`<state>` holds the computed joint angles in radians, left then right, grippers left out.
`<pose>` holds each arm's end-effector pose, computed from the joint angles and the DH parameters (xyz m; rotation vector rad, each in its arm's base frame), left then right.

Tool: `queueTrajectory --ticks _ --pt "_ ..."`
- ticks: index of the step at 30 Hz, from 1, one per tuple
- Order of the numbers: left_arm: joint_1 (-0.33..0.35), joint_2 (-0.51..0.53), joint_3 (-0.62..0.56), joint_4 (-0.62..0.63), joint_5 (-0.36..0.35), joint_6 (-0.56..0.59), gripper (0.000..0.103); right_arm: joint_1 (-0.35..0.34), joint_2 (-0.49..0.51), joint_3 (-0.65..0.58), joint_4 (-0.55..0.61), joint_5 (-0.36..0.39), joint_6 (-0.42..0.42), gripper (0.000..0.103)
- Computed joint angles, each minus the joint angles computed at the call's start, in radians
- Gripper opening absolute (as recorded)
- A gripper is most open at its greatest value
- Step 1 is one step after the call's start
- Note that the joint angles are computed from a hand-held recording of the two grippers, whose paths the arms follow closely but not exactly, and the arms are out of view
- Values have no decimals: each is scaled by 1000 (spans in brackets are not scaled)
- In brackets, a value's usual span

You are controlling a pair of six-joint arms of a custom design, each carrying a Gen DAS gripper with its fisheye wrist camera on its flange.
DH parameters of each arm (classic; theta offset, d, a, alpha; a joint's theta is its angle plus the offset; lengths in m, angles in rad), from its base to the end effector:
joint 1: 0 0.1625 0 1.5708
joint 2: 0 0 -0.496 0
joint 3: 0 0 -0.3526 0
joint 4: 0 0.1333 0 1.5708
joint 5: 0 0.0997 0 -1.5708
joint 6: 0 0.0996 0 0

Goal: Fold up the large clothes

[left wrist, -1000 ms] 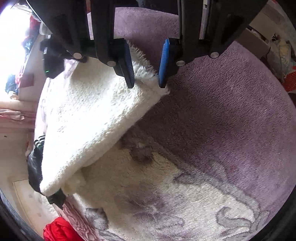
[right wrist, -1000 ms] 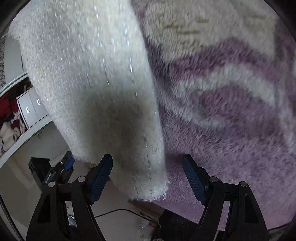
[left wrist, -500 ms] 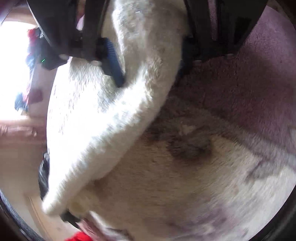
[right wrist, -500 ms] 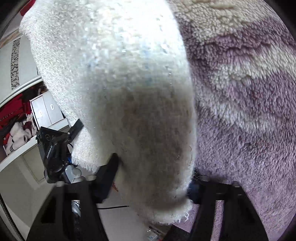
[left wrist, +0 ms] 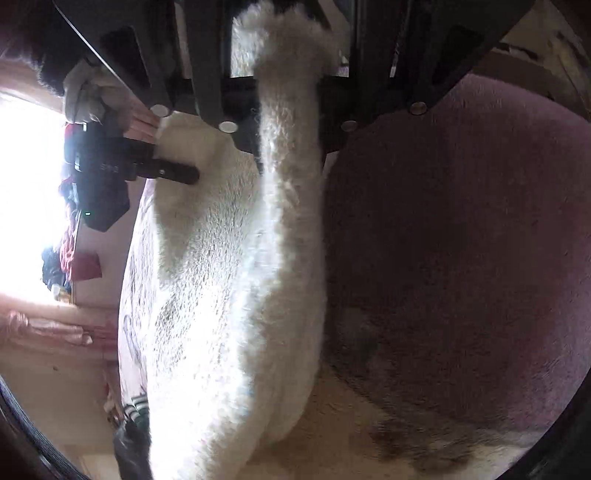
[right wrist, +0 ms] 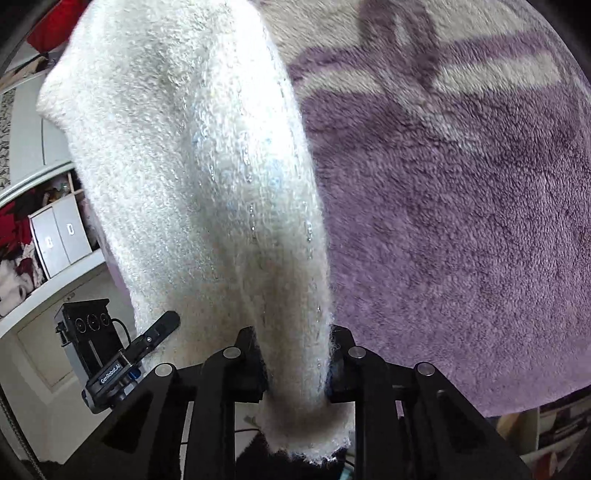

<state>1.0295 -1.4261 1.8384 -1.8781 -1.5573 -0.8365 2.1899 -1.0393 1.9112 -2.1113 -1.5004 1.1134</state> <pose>-0.1336 -0.4836 0.4025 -0.4493 3.0293 0.1111 0.4277 -0.3585 0.1938 -0.7281 -2.8159 -0.3931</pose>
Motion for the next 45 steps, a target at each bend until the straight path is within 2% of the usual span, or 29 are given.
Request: queueTrajectory --ticks 3,4,5,6,8,10,12,13,14,15,16,18,20,22,23,25,26,28,31,34,38,39,41,43,45 --pt "17 -33 -74 72 13 -43 25 -16 -3 -57 76 -18 13 37" --pt "21 -35 -108 86 32 -39 31 -14 -11 -75 80 -43 22 47" --pt "22 -32 -142 105 65 -39 46 -8 -27 -92 92 -75 29 54" --pt "29 -14 -173 107 103 -32 52 -1 -29 -125 117 -116 31 64" --pt "45 42 -245 70 150 -1 53 11 -19 -198 178 -203 33 65" --pt "53 133 -343 30 189 67 53 12 8 -273 206 -275 30 65" --pt "37 223 -435 -33 274 151 53 16 47 -339 191 -335 7 65" --pt "34 278 -497 -47 296 201 51 12 79 -390 194 -359 -18 62" --pt "34 317 -535 -49 311 233 42 1 121 -456 191 -380 -57 58" --pt "42 358 -595 -14 334 256 30 0 160 -507 180 -387 -105 44" --pt "55 412 -662 38 356 259 20 -4 205 -581 205 -399 -149 35" --pt "92 482 -763 173 383 237 20 -4 299 -719 247 -424 -229 35" --pt "134 546 -839 276 368 237 21 -16 384 -835 289 -395 -297 35" --pt "166 546 -822 258 339 255 27 -34 460 -920 342 -340 -336 35" --pt "172 541 -809 245 324 264 27 -41 507 -979 405 -323 -358 35" --pt "177 536 -807 247 324 274 27 -49 574 -1031 506 -360 -408 34" --pt "184 548 -818 244 327 281 27 -55 606 -1054 522 -371 -427 34" --pt "192 557 -825 227 318 283 27 -67 626 -1068 517 -367 -418 35" --pt "206 583 -857 210 273 256 28 -79 647 -1130 578 -328 -410 35" --pt "174 546 -854 224 302 256 27 -76 689 -1275 673 -315 -418 35" --pt "138 462 -755 154 319 293 27 -53 628 -1182 539 -198 -483 34" --pt "140 453 -734 149 305 294 26 -47 637 -1184 551 -198 -499 34" --pt "145 461 -712 155 283 273 27 -38 675 -1201 605 -269 -502 33" --pt "166 477 -697 184 271 252 27 -42 696 -1179 576 -305 -494 33" --pt "193 470 -664 123 241 238 25 -38 758 -1282 652 -344 -466 33"
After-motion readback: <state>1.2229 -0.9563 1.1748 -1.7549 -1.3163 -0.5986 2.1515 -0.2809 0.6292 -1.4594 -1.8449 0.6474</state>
